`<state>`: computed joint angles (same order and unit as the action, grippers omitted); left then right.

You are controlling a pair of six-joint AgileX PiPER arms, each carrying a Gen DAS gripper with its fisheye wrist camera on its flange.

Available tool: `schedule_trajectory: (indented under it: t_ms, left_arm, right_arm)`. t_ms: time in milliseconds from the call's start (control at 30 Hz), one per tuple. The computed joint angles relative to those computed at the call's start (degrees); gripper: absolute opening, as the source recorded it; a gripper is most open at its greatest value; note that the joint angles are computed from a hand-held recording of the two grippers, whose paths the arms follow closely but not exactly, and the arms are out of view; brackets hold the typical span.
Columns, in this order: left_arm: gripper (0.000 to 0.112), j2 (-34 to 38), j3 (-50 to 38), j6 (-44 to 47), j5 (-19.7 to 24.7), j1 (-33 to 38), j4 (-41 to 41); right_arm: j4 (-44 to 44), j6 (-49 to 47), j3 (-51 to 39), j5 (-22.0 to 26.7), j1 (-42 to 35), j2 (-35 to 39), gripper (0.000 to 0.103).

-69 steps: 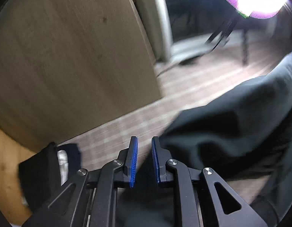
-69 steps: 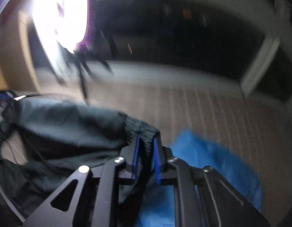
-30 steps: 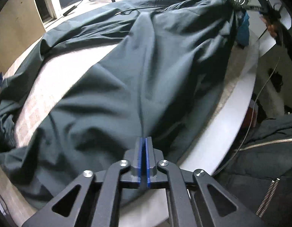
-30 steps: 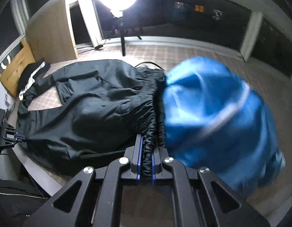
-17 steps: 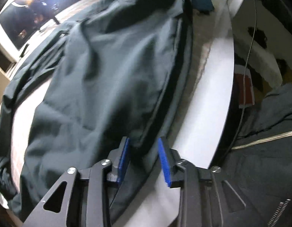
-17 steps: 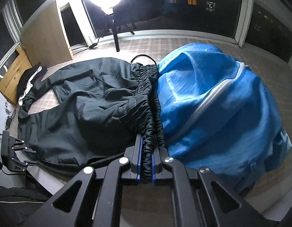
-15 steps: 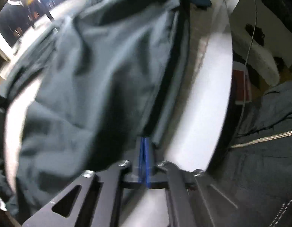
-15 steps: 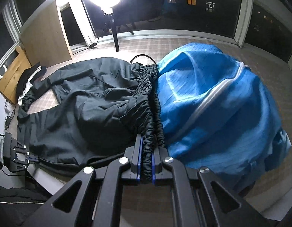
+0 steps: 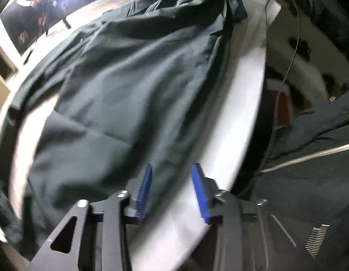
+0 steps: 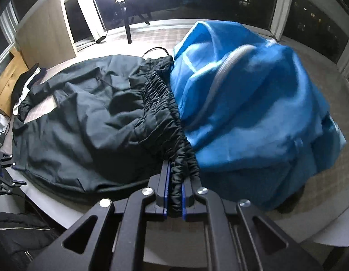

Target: Fold clothes

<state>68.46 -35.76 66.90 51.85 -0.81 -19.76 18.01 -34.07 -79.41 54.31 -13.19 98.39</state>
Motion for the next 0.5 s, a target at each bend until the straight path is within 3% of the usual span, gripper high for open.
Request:
schedule_trajectory:
  t_ms: [100, 133, 200, 333, 500]
  left_arm:
    - [0.033, 3.2, 0.1, -2.6, -4.2, -3.3, 4.2]
    - [0.026, 5.3, -0.8, -2.7, -3.5, -3.0, 4.1]
    - [0.000, 8.3, -3.0, 0.1, -0.6, 0.0, 0.5]
    - [0.001, 11.2, -7.2, 0.6, 6.2, 2.8, -0.8]
    - [0.001, 6.8, -12.2, 3.6, 18.0, 8.9, -2.2]
  right_arm:
    - [-1.0, 1.3, -2.0, 0.8, 1.4, 1.0, 0.008]
    - [-1.5, 1.7, -2.5, 1.1, 1.9, 1.2, 0.008]
    - [-2.2, 2.6, -2.0, 0.3, 2.8, 0.9, 0.008]
    - [-2.5, 3.7, -1.2, -0.8, 3.6, 0.9, 0.008]
    - [0.4, 2.9, -0.3, -1.2, 2.9, -0.6, 0.008]
